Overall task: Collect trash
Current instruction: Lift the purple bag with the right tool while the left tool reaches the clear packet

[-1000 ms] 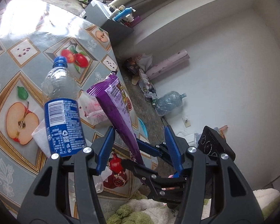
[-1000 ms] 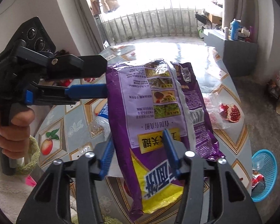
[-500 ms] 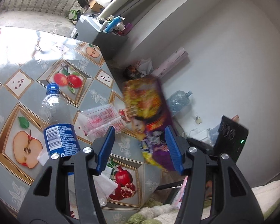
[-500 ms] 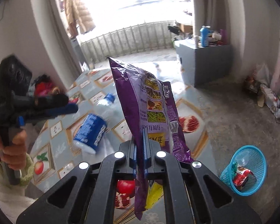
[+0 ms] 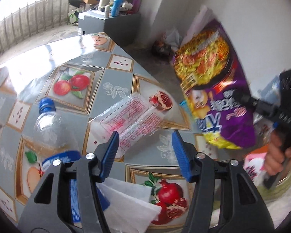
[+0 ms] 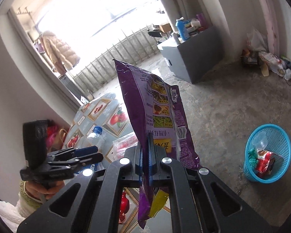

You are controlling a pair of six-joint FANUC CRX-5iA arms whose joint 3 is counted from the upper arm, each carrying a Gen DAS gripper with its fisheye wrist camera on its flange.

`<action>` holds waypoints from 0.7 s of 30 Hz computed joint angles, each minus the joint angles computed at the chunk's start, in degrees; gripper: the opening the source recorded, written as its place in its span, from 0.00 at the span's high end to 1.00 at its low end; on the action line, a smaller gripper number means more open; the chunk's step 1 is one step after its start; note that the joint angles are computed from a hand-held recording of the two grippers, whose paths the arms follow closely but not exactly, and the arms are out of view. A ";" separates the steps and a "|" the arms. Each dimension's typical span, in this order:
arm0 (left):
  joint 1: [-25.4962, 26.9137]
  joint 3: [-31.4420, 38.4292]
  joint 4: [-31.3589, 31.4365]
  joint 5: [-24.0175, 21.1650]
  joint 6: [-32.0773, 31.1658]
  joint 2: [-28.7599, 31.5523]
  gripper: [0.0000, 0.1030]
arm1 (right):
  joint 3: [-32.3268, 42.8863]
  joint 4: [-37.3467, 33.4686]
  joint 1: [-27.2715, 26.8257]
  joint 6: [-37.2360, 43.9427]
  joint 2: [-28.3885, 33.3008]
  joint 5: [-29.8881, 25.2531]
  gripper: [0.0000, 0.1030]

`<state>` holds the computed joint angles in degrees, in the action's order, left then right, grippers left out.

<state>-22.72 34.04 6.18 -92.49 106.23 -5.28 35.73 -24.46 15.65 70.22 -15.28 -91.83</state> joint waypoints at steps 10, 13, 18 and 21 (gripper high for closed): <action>-4.92 13.17 -7.58 -13.87 -6.92 13.07 0.40 | -1.13 -5.77 -11.28 1.60 -0.01 0.07 0.95; -6.78 17.30 -11.07 -17.73 -9.36 16.10 0.40 | -1.38 -7.99 -14.58 2.21 0.20 -0.06 0.96; -7.18 19.67 -11.79 -20.60 -10.02 18.58 0.40 | -2.20 -12.55 -20.37 3.29 0.25 -0.57 0.95; -6.92 19.85 -11.49 -20.15 -9.41 18.88 0.43 | -2.72 -15.41 -23.91 4.17 0.06 -1.35 0.95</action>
